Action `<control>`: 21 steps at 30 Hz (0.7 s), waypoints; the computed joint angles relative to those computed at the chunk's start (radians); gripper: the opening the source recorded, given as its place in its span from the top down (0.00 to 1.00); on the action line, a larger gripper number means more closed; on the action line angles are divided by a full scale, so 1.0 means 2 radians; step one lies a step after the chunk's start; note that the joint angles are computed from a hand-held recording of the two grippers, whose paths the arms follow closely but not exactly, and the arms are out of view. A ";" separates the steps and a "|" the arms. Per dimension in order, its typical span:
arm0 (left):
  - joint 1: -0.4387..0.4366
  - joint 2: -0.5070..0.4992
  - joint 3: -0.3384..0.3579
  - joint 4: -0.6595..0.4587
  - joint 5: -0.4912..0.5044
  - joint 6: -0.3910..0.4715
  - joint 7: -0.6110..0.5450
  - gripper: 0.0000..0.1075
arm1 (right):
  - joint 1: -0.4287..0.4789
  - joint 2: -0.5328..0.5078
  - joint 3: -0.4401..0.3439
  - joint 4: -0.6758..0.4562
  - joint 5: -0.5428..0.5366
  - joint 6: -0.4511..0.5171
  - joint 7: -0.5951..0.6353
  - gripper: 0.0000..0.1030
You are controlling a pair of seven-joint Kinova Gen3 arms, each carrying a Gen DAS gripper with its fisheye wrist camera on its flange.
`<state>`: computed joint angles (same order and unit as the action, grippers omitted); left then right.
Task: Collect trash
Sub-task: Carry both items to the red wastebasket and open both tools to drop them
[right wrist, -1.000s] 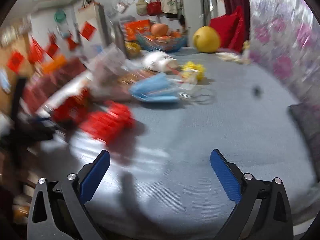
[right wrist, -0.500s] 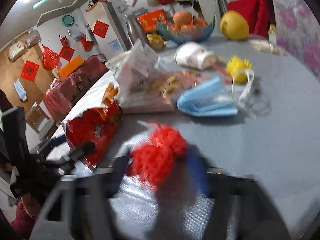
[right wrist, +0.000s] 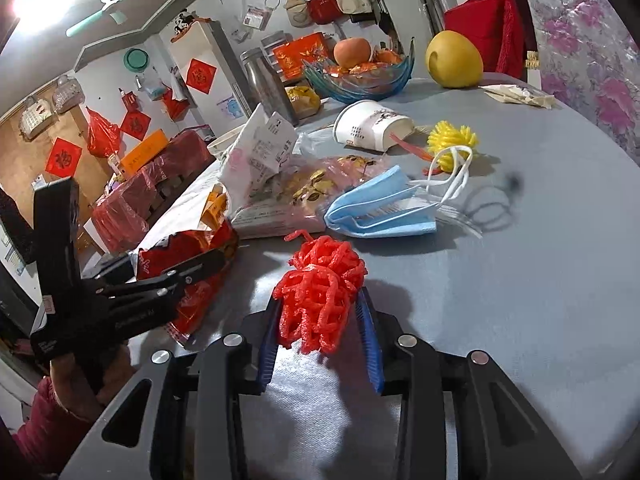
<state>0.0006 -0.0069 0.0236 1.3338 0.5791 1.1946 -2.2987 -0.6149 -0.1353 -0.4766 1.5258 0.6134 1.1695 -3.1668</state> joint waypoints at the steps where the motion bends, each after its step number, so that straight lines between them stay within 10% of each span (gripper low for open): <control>1: -0.004 -0.005 -0.004 0.006 0.011 0.000 -0.009 0.52 | 0.000 -0.001 -0.001 0.000 0.002 0.000 -0.002 0.65; 11: -0.076 -0.038 -0.090 -0.014 0.112 0.095 -0.076 0.52 | -0.009 -0.002 -0.025 -0.018 0.042 0.023 -0.010 0.65; 21: -0.201 -0.018 -0.161 -0.052 0.072 0.144 -0.098 0.52 | -0.067 0.048 -0.020 -0.082 0.075 0.027 0.019 0.65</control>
